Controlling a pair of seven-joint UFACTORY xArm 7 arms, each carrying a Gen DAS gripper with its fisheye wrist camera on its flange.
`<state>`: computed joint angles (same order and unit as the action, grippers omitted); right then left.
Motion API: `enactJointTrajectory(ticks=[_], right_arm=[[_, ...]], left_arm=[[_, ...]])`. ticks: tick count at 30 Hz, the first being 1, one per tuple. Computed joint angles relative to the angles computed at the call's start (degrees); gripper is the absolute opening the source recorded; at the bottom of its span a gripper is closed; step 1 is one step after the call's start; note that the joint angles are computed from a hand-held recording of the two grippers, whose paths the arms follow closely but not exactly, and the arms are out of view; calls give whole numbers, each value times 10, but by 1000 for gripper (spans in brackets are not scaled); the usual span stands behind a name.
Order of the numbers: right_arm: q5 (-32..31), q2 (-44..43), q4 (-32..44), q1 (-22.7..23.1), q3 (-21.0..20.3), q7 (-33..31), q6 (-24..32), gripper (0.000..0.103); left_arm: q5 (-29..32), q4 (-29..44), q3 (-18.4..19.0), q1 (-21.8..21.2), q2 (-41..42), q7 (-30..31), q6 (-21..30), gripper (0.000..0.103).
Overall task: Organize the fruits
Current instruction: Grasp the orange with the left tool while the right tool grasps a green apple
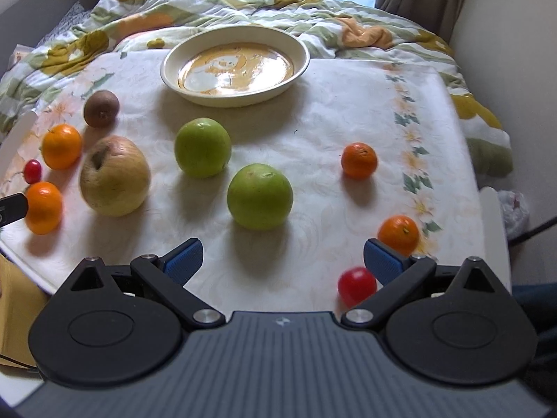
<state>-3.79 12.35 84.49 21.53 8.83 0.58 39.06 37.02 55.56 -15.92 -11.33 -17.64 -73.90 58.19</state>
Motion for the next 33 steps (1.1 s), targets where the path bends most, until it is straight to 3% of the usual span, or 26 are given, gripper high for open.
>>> enactJointTrajectory(ticks=[4,6,14,18,33], right_arm=[[7,32,20,0,2,-12,-17,103],[11,45,28,1,3,-22,-25,103],[27,70,45,2,5,-49,-44,103],[25,80,55,6,4,-59,-40,98],[24,92,65,15,1,-70,-46,76]], left_arm=[[-1,-11,7,5,14,-18,-16,100],[-5,-15,13,6,20,-22,-26,91],[-22,-28,24,5,26,-32,-50,79],[-28,-33,25,5,26,-33,-59,65],[1,-39,18,5,25,-50,-61,64]])
